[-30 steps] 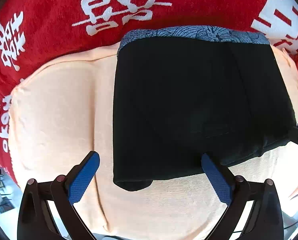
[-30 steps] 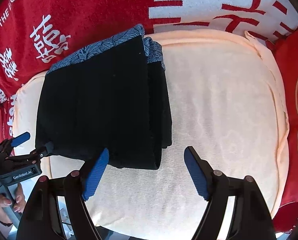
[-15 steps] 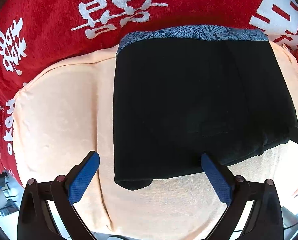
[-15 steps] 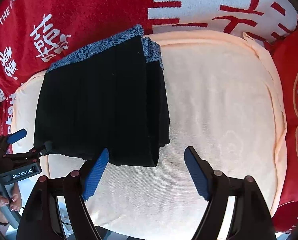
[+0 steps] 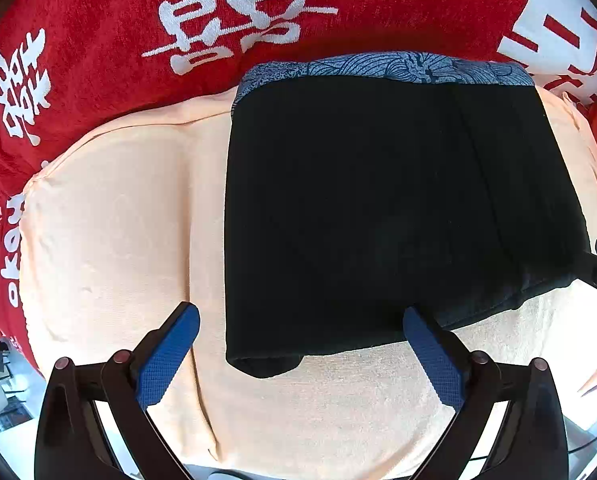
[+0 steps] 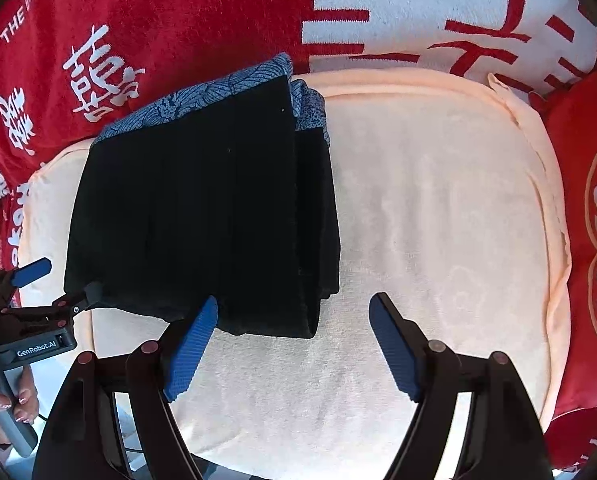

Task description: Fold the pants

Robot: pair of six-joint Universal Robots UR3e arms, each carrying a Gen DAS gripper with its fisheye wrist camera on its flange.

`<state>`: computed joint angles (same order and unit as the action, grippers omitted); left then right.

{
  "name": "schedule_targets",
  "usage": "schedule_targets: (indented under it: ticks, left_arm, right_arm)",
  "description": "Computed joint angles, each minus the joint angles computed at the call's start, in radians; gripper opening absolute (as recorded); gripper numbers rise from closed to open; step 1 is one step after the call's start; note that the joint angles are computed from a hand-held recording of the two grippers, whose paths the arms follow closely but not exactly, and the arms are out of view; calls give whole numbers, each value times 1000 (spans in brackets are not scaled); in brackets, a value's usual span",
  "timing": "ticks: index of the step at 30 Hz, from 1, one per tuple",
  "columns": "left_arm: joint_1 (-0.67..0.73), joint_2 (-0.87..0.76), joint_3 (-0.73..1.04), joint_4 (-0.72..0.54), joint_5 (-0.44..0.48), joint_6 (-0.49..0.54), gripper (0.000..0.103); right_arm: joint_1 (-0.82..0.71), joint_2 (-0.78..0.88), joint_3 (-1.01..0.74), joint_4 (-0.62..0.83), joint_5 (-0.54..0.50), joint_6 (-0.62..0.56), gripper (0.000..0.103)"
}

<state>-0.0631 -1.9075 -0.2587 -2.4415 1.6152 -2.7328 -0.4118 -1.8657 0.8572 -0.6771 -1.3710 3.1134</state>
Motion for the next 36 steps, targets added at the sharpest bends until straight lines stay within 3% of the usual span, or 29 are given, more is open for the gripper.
schedule_targets:
  ticks: [8,11,20,36]
  left_arm:
    - [-4,-33,57,-31,-3,-11,102]
    - [6,3,-25,17,-5,-1,102]
    - [8,2,-21,9,-9,3,102]
    - [27,31,-79,34,-18,2,102]
  right_arm:
    - [5,-2,7,-7,-13,-13,82]
    - [35,8,4,-24,-36,3,83]
    - [96,32,-6,-53,-70,40,83]
    - [69,21,-22,-37,-43,35,83]
